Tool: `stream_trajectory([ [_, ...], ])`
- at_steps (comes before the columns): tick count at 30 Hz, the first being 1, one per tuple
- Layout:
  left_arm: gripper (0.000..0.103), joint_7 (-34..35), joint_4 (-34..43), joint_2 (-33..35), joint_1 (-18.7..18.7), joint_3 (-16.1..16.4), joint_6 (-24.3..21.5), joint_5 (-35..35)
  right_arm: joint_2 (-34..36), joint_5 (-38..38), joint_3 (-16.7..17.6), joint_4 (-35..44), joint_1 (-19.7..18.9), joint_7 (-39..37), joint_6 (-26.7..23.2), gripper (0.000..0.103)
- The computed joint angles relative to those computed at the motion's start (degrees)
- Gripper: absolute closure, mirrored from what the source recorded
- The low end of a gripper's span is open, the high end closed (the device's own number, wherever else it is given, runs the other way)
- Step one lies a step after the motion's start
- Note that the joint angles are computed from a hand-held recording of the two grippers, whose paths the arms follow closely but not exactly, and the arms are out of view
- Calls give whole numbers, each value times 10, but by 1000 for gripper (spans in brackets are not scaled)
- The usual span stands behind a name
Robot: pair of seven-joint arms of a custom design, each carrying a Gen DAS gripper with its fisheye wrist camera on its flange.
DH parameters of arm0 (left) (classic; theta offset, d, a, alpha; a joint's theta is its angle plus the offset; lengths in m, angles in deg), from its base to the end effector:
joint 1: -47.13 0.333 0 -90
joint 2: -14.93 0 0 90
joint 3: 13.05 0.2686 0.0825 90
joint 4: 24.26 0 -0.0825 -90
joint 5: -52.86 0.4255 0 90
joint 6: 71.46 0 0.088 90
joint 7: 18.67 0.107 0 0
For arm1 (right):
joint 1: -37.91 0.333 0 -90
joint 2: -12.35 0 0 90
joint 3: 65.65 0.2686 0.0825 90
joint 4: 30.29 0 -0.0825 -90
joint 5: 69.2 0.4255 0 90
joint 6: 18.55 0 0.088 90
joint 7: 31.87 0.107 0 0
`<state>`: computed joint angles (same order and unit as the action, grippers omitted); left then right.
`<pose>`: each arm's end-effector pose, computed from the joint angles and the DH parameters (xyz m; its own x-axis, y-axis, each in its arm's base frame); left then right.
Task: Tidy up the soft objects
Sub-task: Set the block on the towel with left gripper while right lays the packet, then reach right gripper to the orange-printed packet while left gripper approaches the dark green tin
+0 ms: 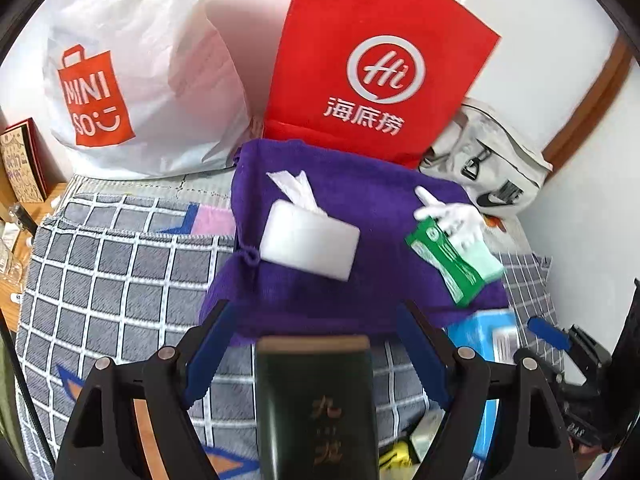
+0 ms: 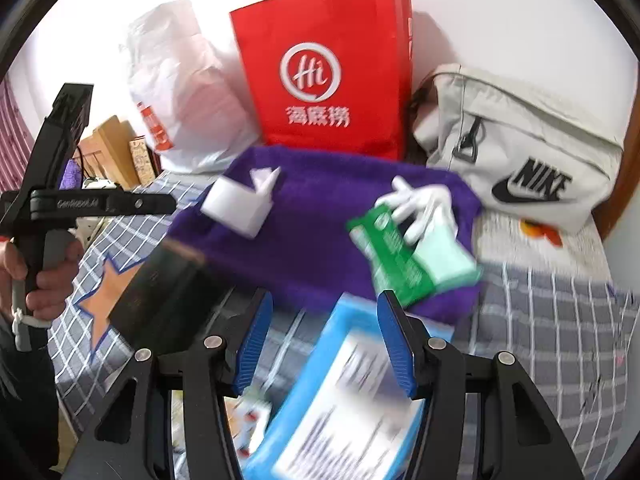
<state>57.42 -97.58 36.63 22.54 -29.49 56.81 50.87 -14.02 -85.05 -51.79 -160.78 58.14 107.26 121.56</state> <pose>0.5795 -0.4544 0.5650 -0.4499 -0.8519 0.2682 -0.8188 0.2736 -0.5047 0.4289 0.3018 0.5444 -0.0389 -0.9867 -0.1579 -0.7745 0.1296 -0.6192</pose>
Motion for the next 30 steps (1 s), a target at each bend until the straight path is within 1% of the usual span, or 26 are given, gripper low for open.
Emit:
stream_trajectory([
  [3, 22, 22, -47, -35, 10, -8, 14, -20, -13, 8, 14, -10, 14, 21, -8, 49],
  [7, 22, 44, -91, -68, 16, -11, 15, -35, -13, -1, 36, -5, 31, 39, -29, 49],
  [11, 22, 64, -139, -104, 24, -13, 25, -59, 1, 0, 42, -1, 48, 59, -28, 49],
  [13, 22, 67, -164, -123, 27, -12, 29, -67, 13, -11, 49, 10, 51, 67, -43, 49],
  [15, 22, 74, -192, -143, 30, -12, 41, -77, 28, -23, 53, 22, 57, 69, -55, 52],
  [17, 22, 76, -218, -161, 30, -11, 52, -81, 49, -38, 56, 39, 62, 68, -75, 57],
  [19, 22, 76, -239, -175, 31, -10, 59, -86, 66, -52, 57, 53, 68, 68, -95, 59],
  [21, 22, 81, -255, -186, 32, -9, 62, -95, 84, -64, 57, 67, 75, 70, -118, 63],
  [22, 22, 85, -263, -192, 32, -9, 63, -100, 89, -67, 54, 70, 80, 70, -126, 68],
  [23, 22, 87, -269, -196, 32, -8, 63, -103, 95, -67, 52, 73, 84, 68, -133, 75],
  [25, 22, 90, -287, -210, 33, -7, 68, -112, 97, -69, 46, 71, 92, 66, -133, 87],
  [26, 22, 93, -293, -215, 32, -6, 70, -117, 93, -77, 47, 68, 94, 76, -130, 91],
  [30, 22, 95, -319, -235, 30, -5, 73, -121, 58, -90, 47, 47, 101, 91, -120, 94],
])
